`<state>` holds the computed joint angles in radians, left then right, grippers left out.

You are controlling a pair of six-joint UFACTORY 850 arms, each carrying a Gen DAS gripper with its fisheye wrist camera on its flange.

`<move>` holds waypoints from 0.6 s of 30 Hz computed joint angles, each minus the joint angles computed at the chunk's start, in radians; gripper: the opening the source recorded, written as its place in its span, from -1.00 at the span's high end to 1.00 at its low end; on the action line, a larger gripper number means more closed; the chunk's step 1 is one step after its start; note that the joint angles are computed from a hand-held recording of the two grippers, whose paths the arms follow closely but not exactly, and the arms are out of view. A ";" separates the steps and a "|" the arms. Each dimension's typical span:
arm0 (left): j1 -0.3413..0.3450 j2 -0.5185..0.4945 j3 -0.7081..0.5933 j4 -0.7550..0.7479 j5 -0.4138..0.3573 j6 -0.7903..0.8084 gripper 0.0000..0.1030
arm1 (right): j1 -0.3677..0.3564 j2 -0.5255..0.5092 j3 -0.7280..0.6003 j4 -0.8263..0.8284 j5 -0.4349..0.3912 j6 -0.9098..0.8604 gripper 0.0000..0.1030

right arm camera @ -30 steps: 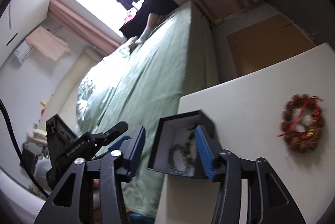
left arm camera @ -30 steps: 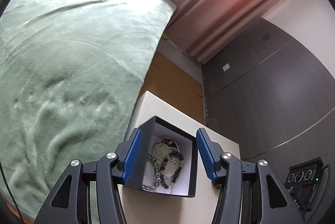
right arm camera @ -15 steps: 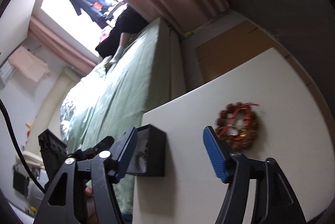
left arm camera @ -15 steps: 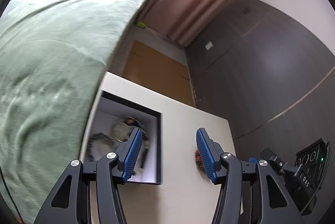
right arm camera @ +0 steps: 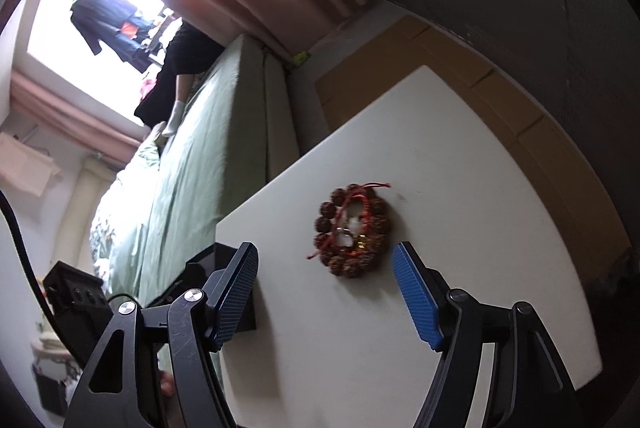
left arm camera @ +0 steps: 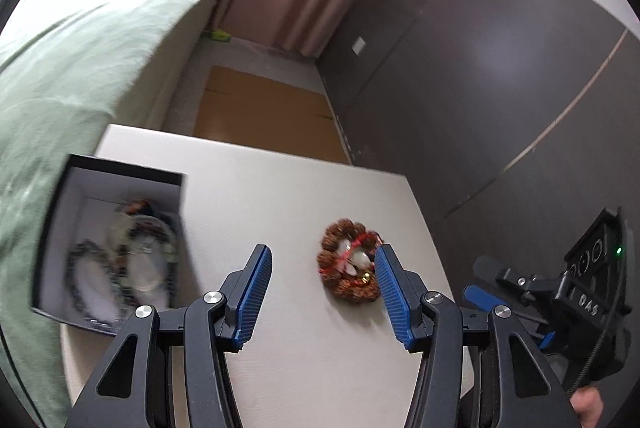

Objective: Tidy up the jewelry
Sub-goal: 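Move both open grippers to the brown rudraksha bead bracelet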

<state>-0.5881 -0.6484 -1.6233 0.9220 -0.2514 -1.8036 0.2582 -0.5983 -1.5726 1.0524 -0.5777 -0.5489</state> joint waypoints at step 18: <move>0.008 -0.199 -0.233 -0.525 -0.069 0.498 0.26 | -0.036 -0.041 -0.028 -0.034 -0.019 0.133 -0.37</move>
